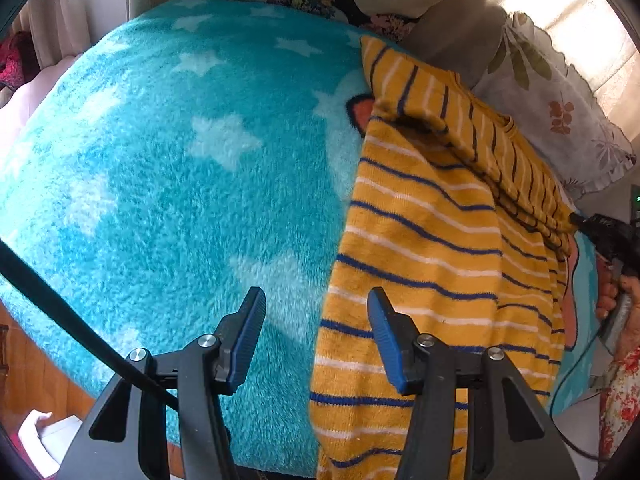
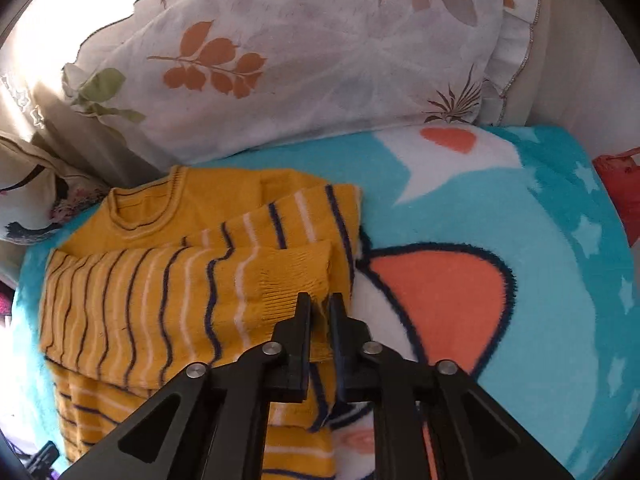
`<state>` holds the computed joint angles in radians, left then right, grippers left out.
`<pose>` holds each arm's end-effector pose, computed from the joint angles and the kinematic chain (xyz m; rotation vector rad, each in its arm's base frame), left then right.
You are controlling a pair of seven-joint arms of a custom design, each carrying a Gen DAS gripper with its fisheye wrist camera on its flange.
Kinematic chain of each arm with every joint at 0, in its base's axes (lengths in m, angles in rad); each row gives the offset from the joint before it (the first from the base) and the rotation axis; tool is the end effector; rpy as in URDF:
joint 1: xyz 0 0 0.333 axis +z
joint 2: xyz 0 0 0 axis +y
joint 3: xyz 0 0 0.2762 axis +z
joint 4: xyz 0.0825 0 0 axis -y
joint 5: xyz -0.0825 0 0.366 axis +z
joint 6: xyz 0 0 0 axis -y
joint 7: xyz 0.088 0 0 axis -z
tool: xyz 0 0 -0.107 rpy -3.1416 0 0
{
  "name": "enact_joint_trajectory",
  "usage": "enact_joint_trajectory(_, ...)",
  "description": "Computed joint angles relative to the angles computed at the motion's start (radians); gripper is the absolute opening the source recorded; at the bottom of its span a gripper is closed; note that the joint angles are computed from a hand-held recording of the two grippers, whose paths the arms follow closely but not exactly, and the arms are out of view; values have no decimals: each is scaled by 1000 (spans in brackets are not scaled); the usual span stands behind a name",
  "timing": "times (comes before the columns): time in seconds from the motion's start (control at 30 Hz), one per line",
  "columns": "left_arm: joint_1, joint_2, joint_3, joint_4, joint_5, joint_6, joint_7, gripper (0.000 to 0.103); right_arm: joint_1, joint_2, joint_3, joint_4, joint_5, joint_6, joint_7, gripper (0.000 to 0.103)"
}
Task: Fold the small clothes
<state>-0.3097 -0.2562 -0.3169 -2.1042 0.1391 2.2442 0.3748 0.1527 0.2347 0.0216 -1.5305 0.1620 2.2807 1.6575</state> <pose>0.4088 -0.3041 0.5293 -2.5163 1.4963 -0.5983 0.6386 0.1149 0.5433 -1.8706 1.8476 -0.2594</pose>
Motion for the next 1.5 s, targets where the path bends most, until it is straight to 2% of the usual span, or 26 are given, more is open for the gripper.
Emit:
enact_joint_trajectory(0.03,-4,1,4,-10,-17,10,4,52,-7,-19,10,-14,37,-2,-27,18)
enact_joint_trajectory(0.07,-8,-3,8,-22,-36,24,10,52,-18,-52,17,-51,80,-1,-67,33)
enact_joint_trajectory(0.1,-7,-6,6,-30,-34,36,5,53,-27,-98,21,-108,129,-1,-113,44)
enact_joint_trajectory(0.23,-16,-23,14,-62,-63,96,45,55,-56,-256,-16,-309,307,-87,-249,45)
enact_joint_trajectory(0.33,-35,-44,32,-117,-133,205,103,55,-63,-345,-62,-446,455,-181,-324,45)
enact_joint_trajectory(0.37,-46,-52,42,-140,-177,251,127,52,-63,-370,-75,-485,496,-203,-349,45)
enact_joint_trajectory(0.4,-62,-59,53,-164,-230,296,154,43,-62,-400,-89,-533,547,-227,-373,46)
enact_joint_trajectory(0.47,-69,-68,47,-188,-273,328,161,30,-56,-449,-105,-600,607,-255,-396,48)
enact_joint_trajectory(0.53,-88,-90,49,-228,-330,371,170,25,-48,-476,-138,-649,707,-341,-436,48)
enact_joint_trajectory(0.63,-104,-137,36,-294,-377,431,150,24,-49,-502,-160,-702,767,-457,-500,48)
enact_joint_trajectory(0.83,-150,-218,20,-399,-419,512,88,24,-61,-573,-171,-796,790,-553,-563,48)
enact_joint_trajectory(0.93,-157,-238,5,-417,-413,520,51,24,-70,-595,-182,-826,790,-608,-586,47)
enact_joint_trajectory(1.1,-161,-261,-19,-432,-386,520,-15,24,-76,-611,-180,-849,794,-644,-586,47)
enact_joint_trajectory(1.37,-167,-254,-26,-429,-352,530,-75,24,-36,-585,-127,-827,779,-620,-553,47)
enact_joint_trajectory(1.4,-164,-254,-29,-427,-347,525,-86,23,-27,-576,-118,-817,772,-613,-548,47)
enact_joint_trajectory(1.5,-139,-247,-48,-378,-296,411,-118,9,-11,-580,-106,-816,741,-596,-548,45)
